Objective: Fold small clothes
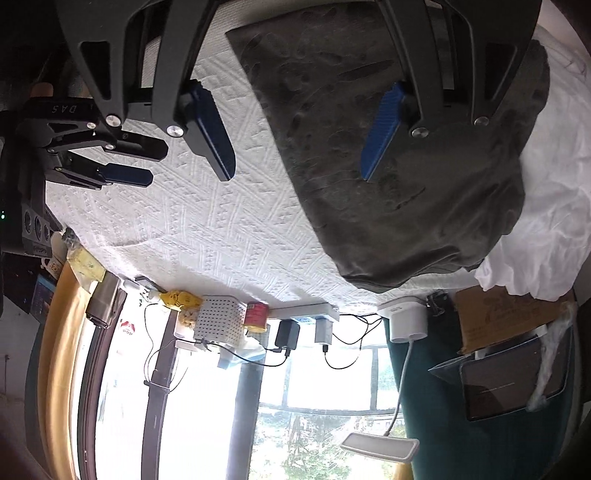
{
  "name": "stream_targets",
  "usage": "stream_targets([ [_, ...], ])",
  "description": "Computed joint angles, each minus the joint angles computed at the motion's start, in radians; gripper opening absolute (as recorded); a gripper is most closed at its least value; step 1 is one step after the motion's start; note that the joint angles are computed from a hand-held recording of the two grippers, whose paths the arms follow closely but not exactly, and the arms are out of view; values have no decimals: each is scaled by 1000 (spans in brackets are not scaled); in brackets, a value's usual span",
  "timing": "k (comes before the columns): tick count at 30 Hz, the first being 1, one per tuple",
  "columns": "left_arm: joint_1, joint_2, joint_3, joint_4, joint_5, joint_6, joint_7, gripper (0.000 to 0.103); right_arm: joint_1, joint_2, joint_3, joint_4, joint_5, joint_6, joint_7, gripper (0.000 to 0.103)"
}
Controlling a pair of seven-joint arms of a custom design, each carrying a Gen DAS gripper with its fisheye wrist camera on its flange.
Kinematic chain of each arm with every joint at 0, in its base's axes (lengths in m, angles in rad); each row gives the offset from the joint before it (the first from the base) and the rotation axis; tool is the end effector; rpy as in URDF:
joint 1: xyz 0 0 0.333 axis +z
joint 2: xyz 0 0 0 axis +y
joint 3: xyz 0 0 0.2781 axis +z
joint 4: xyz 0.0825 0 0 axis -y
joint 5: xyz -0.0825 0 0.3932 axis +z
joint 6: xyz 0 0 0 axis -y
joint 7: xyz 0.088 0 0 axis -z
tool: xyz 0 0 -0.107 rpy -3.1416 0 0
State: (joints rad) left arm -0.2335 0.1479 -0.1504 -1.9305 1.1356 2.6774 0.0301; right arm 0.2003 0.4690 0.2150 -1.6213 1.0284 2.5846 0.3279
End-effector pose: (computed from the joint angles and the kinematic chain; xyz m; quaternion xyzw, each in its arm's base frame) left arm 0.5753 -0.2592 0.4242 -0.7134 0.5429 -0.3134 0.3133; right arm 0.6586 0.2526 0.3651 -0.8360 0.3227 -0.0478 0.4413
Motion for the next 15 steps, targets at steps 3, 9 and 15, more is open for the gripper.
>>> stream_targets([
  [3,-21,58,-10,79,-30,-66,61,88,-25,-5,-6,-2,35,23,-13,61],
  [9,-67,101,15,156,65,-71,1,99,-60,0,-15,15,74,79,-32,75],
  [15,-113,169,25,275,92,-157,11,100,-88,19,-18,54,88,136,-27,76],
])
